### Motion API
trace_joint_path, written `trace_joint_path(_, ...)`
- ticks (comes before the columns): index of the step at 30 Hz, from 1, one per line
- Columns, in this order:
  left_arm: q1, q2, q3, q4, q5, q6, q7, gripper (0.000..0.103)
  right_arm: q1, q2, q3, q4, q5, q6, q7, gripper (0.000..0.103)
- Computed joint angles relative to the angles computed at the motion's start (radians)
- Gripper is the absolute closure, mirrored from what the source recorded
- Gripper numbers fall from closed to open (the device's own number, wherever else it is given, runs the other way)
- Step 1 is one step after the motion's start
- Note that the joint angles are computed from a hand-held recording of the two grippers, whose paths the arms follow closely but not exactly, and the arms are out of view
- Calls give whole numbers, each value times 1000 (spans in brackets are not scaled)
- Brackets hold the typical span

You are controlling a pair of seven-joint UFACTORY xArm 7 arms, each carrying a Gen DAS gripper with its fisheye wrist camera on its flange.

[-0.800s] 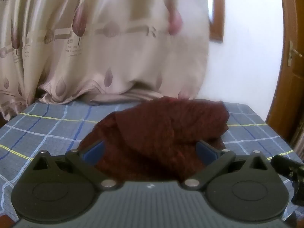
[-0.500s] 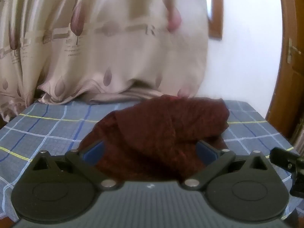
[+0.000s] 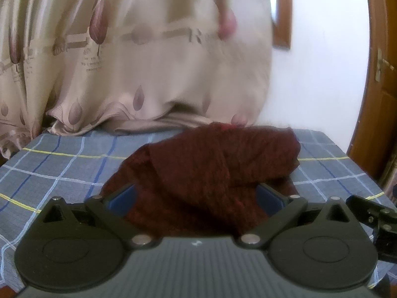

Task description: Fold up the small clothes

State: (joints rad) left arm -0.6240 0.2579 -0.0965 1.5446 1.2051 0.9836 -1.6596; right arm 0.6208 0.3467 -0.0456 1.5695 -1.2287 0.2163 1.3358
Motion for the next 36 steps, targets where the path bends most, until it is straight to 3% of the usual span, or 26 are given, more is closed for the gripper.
trace_joint_path(25,7,69,44,67,-86,-60,78,0,25,80,-31,70,310,14,-285,0)
trace_joint_path(36,-1,94,61,92,-116,-63,104,0,47,95,-63,74,389,3,-340,0)
